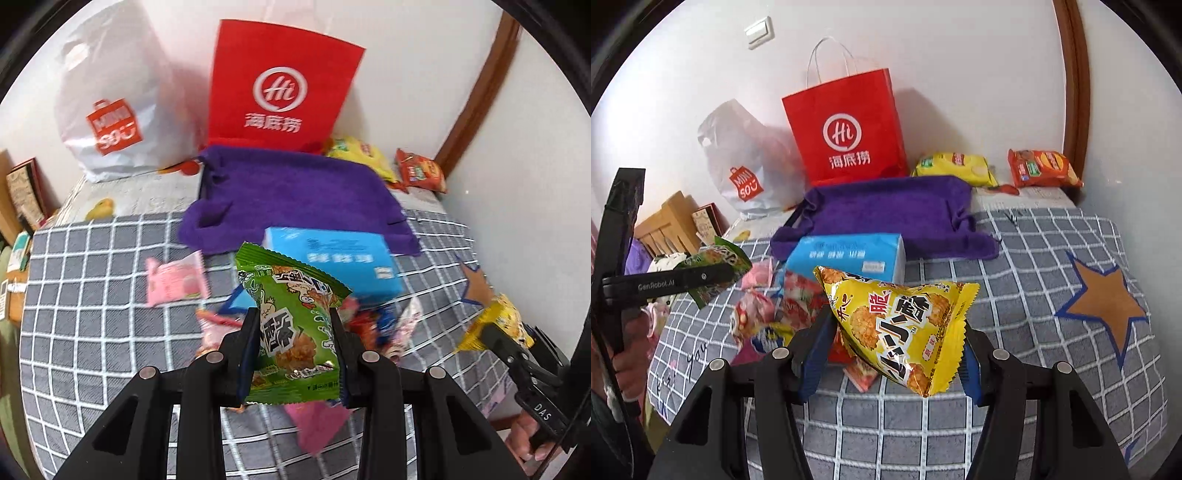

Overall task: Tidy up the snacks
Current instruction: 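Carry both packets onto the purple towel and open both tools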

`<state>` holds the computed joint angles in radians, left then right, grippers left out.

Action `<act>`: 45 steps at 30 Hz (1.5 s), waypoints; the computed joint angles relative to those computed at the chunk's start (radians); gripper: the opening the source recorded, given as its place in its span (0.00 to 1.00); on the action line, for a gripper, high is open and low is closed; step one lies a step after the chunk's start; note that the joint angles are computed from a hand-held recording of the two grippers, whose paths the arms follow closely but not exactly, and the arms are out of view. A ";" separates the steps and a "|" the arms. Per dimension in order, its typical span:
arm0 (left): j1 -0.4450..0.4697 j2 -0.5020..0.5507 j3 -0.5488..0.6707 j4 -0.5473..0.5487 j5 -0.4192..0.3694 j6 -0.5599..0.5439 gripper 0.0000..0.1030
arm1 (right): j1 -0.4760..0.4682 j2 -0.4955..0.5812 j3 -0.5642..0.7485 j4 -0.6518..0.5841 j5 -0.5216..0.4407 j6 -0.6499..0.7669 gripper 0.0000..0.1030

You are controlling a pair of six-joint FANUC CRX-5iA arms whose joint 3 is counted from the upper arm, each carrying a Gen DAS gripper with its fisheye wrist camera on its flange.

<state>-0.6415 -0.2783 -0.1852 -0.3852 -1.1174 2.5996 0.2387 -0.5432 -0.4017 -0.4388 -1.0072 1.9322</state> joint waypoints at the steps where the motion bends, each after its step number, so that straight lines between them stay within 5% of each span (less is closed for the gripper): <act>1: 0.006 0.005 0.006 0.008 0.007 -0.012 0.31 | 0.007 0.003 0.006 0.002 0.005 -0.004 0.58; 20: 0.231 0.098 0.093 0.157 0.101 -0.261 0.31 | 0.174 0.257 0.193 0.113 0.157 -0.112 0.58; 45: 0.478 0.249 0.155 0.267 0.202 -0.468 0.31 | 0.200 0.602 0.435 0.186 0.283 -0.163 0.58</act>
<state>-0.1639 -0.0293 -0.0298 -0.1187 -0.9149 2.1318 0.4382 0.0592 0.0328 -0.2526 -0.7238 1.7687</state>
